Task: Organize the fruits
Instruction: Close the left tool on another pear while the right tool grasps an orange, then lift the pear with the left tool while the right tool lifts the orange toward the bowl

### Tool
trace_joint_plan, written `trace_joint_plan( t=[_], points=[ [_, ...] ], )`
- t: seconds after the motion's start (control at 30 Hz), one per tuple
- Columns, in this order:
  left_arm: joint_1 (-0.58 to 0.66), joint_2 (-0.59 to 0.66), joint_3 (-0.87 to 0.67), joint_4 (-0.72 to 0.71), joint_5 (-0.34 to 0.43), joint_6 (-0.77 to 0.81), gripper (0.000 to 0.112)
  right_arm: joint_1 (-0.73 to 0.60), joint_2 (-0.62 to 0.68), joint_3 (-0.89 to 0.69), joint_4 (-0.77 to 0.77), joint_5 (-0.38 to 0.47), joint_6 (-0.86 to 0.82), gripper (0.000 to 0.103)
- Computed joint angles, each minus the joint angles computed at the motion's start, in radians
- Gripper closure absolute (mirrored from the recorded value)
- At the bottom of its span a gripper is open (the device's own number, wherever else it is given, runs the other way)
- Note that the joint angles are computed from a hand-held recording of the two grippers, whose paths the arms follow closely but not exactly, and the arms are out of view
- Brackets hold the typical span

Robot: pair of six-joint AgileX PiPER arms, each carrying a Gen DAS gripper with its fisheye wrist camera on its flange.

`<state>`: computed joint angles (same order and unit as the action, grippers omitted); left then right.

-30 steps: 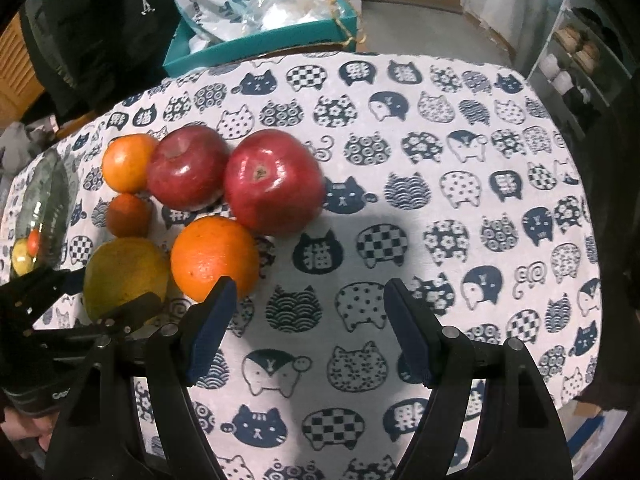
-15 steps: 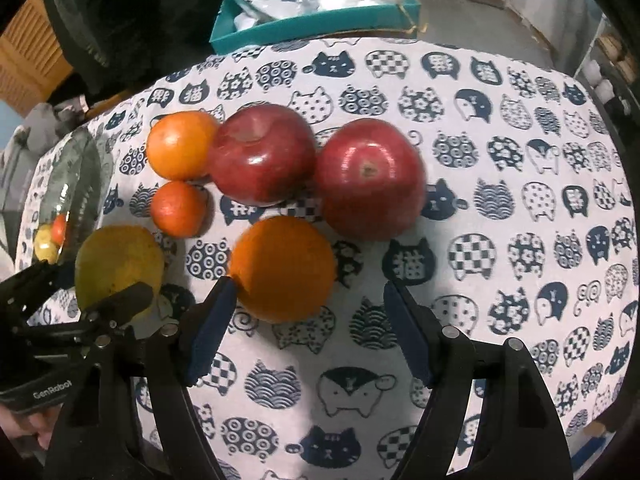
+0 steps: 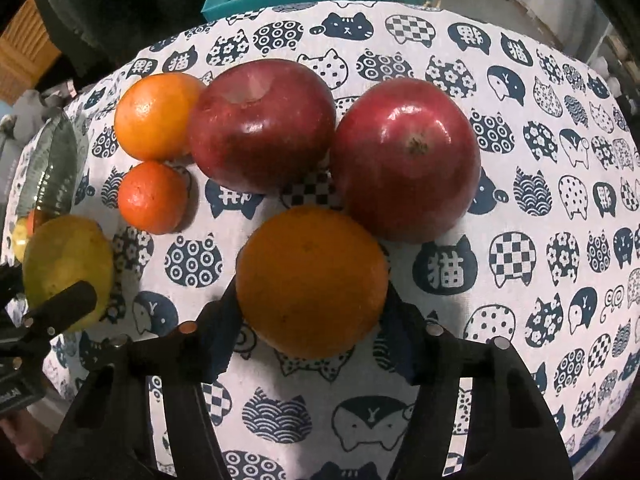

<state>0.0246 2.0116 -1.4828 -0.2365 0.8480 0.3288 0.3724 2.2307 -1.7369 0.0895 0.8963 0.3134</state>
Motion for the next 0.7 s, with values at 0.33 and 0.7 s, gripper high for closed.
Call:
trace_joint_plan(
  t=[0.33,0.7],
  points=[
    [0.024,-0.049,0.033,-0.025,-0.017,0.024,0.045,0.06,-0.064,0.031,-0.106,0.0,0.083,0.043],
    [0.044,-0.157,0.072,-0.051,-0.044,0.06,0.045,0.11,-0.208,0.08,-0.216,-0.033,0.141,0.043]
  ],
)
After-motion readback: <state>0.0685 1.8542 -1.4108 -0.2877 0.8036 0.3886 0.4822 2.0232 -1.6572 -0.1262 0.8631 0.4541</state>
